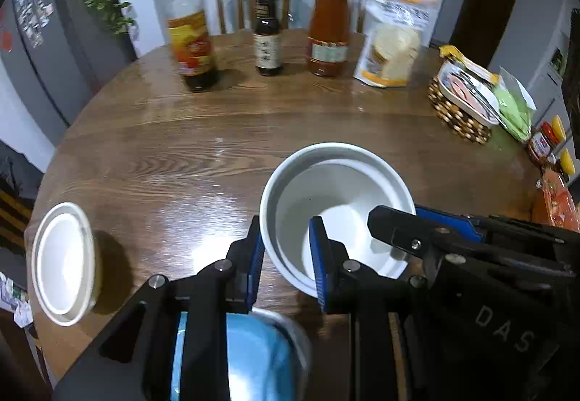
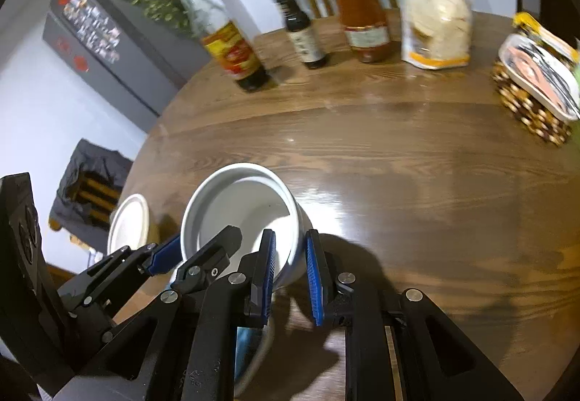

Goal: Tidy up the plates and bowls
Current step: 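Lift the small white bowl and carry it over the nested bowls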

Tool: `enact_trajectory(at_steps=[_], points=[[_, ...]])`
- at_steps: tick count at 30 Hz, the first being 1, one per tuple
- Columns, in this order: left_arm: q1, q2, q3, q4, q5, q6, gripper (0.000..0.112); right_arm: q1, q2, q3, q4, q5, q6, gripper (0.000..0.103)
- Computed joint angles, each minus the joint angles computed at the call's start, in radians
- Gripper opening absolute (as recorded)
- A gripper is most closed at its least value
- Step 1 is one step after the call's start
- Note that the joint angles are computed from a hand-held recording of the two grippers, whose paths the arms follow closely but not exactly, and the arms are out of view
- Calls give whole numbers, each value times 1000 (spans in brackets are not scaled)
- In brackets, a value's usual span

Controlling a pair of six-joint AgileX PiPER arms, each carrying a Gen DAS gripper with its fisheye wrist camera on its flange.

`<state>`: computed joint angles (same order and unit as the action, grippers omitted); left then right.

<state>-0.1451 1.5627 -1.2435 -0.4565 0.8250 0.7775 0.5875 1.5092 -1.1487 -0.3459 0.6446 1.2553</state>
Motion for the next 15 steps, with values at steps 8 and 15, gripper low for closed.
enact_trajectory(at_steps=[8,15], points=[[185,48,-91,-42,57,82,23,62,178,-253,40,47,-90,20],[295,97,-173,-54,88,120,23,95,317,-468,84,106,-164,20]])
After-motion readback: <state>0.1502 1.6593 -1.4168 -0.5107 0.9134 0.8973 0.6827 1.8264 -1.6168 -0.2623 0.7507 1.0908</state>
